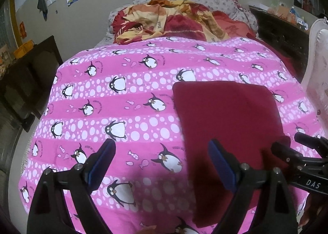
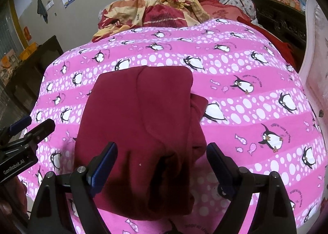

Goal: Fold small clothes
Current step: 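Release the sweater and raise both grippers above it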

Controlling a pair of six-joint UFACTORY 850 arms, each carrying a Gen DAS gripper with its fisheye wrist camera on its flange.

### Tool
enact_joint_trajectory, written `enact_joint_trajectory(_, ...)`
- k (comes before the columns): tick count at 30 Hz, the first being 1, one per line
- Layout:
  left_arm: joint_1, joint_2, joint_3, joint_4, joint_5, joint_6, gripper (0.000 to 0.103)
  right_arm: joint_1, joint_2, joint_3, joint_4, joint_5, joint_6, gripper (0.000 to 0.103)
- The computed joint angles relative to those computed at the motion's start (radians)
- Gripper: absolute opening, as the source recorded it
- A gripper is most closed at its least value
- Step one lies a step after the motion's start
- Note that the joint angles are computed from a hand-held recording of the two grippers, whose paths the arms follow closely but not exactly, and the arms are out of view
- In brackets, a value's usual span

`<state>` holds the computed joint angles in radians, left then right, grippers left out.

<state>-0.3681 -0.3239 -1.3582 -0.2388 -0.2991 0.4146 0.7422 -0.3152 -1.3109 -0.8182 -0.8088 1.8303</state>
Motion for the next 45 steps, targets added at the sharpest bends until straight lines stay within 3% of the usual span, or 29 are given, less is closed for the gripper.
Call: enact_joint_trajectory(45,0.006,-0.016,-0.012,-0.068,-0.047,0.060,0.090,0.002,-0.032,-0.027,0.040,0.007,-0.028,0.092)
